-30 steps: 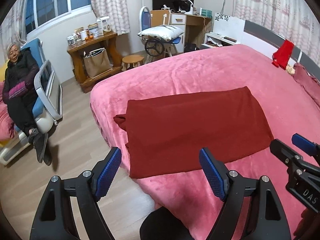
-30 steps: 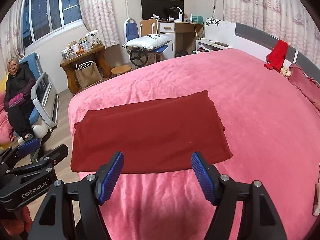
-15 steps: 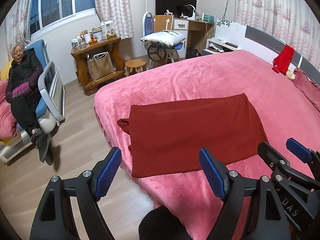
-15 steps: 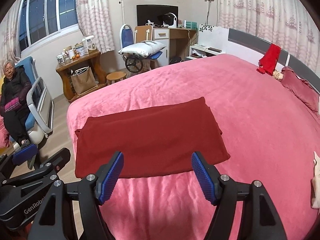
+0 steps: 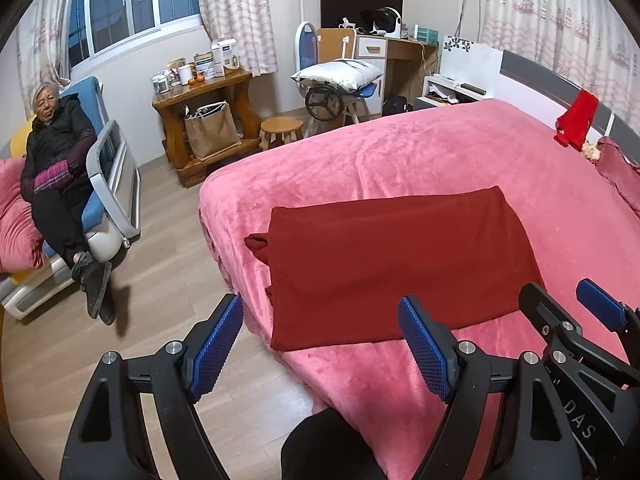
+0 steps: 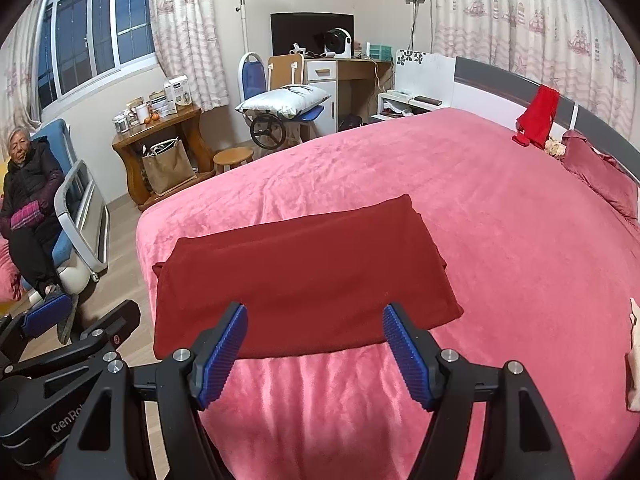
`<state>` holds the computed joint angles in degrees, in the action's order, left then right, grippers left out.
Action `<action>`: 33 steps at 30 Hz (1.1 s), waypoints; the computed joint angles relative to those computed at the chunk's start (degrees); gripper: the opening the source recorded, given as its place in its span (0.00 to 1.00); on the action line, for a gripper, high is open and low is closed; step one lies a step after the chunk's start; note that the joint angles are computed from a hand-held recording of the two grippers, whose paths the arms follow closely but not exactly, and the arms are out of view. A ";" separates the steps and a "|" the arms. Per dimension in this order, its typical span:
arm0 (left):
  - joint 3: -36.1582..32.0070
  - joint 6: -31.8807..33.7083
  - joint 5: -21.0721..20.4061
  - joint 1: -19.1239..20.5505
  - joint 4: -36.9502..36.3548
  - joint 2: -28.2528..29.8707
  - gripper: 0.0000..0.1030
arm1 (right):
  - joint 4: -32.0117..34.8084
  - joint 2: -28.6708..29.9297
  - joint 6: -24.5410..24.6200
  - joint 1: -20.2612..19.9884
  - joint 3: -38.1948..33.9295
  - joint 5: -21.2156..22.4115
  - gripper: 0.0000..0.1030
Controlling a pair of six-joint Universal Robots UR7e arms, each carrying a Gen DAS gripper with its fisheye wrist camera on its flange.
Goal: Fold clothes
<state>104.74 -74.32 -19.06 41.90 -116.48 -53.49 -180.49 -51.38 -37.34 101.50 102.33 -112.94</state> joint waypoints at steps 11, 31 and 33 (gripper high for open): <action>0.61 3.38 -1.58 0.60 -4.68 0.28 0.79 | 0.75 0.42 -0.06 -0.20 -0.61 -0.36 0.69; 0.61 6.20 -1.86 0.77 -7.46 0.71 0.79 | -1.57 1.04 -1.92 0.15 -1.38 -1.86 0.69; 0.85 8.04 -2.23 0.90 -9.65 0.86 0.79 | -1.42 1.06 -1.61 0.15 -1.65 -1.84 0.69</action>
